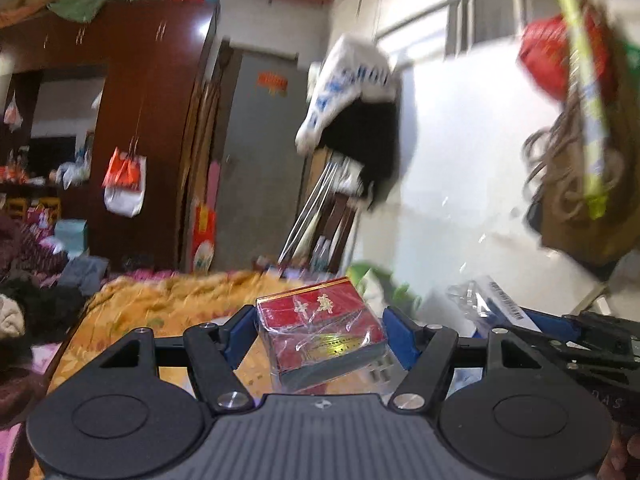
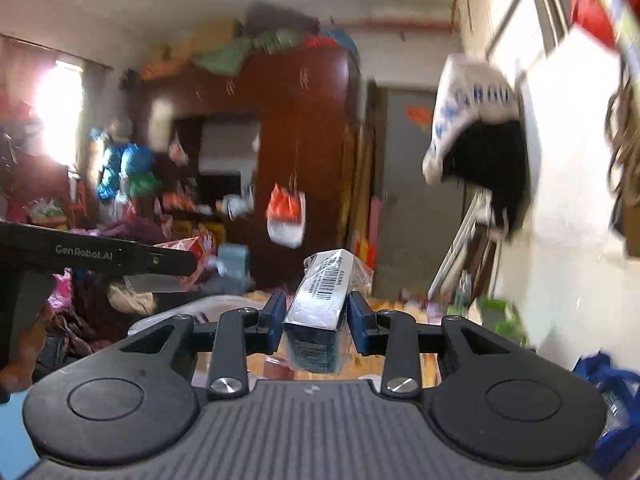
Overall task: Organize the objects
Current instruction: 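Carry both boxes over the basket and open both tools, then grasp the purple wrapped pack with left tool while right tool grasps clear bag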
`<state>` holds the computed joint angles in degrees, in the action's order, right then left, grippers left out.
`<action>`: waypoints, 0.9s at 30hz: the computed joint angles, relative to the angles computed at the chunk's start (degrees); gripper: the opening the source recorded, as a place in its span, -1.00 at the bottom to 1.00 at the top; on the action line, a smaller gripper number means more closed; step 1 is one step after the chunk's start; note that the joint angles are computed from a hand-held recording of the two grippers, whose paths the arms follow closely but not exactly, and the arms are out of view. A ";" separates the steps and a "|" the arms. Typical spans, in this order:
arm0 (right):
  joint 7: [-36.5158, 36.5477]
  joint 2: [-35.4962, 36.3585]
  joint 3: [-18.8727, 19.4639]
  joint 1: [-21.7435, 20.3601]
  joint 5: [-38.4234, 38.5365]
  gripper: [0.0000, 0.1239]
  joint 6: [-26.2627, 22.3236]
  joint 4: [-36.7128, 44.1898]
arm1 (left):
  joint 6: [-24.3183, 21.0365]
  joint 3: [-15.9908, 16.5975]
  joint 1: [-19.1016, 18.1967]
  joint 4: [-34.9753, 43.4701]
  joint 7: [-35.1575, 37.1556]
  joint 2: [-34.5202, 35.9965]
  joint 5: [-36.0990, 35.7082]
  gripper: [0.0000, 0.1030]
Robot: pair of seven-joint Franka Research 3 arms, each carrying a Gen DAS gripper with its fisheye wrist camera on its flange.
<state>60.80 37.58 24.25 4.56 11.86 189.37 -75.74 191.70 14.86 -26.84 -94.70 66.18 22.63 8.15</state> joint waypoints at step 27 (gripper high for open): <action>2.26 -2.26 21.48 -18.77 -7.69 0.66 -3.60 -23.78 | -3.43 36.75 -32.25 -18.72 -2.16 -0.77 -6.49 0.87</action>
<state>63.07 35.31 45.73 -14.21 4.18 185.76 -99.52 188.27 51.60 -59.09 -113.42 64.01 21.86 1.66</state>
